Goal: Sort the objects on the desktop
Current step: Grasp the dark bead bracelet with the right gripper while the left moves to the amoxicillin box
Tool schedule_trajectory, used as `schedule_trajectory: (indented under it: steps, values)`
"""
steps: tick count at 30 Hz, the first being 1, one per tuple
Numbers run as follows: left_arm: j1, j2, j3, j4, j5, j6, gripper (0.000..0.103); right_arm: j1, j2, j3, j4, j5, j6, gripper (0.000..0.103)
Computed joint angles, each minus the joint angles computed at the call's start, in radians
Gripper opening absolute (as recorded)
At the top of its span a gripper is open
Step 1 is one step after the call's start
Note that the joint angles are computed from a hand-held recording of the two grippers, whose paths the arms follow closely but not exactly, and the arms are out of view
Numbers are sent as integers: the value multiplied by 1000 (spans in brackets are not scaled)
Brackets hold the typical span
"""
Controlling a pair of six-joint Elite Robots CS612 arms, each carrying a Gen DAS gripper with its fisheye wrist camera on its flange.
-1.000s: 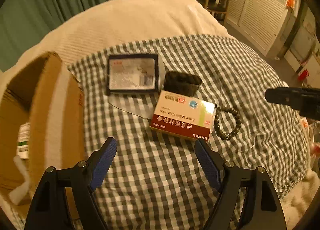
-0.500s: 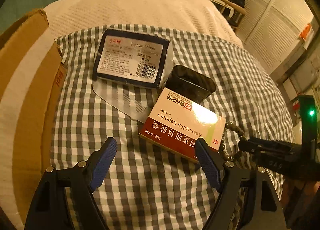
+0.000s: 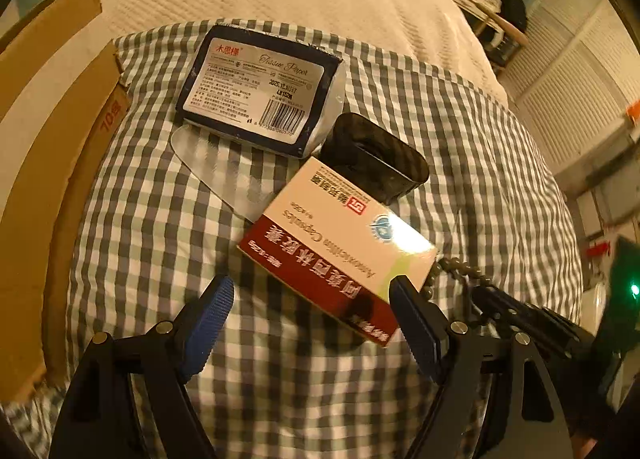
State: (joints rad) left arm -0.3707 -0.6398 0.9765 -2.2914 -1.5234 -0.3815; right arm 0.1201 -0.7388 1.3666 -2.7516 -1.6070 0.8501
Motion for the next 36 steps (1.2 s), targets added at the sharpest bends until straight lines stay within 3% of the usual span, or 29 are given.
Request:
schedule_trajectory:
  steps: [5, 7, 9, 11, 17, 19, 23, 28, 33, 36]
  values:
    - [-10, 11, -31, 33, -8, -69, 83, 4, -34, 54, -35, -79, 17, 11]
    - [-12, 14, -36, 19, -14, -106, 83, 0, -47, 74, -46, -74, 30, 11]
    - [-15, 20, -47, 18, -1, -150, 95, -4, -58, 98, -60, -65, 33, 11]
    - [-18, 23, -50, 19, 25, -204, 97, -1, -67, 118, -74, -63, 34, 11]
    - [-2, 56, -101, 44, -54, -384, 97, 5, -53, 105, -75, -68, 3, 11]
    - [-3, 67, -117, 44, -65, -407, 103, 5, -51, 104, -72, -67, -4, 11]
    - [-10, 110, -194, 122, -32, -382, 103, 7, -47, 98, -68, -71, -18, 11]
    - [6, 180, -311, 292, -112, -297, 103, 8, -44, 98, -66, -72, -32, 11]
    - [2, 134, -219, 218, -71, -138, 98, 7, -49, 111, -62, -79, -40, 11]
    - [7, 100, -162, 201, -57, -99, 97, 8, -54, 118, -54, -84, -51, 11]
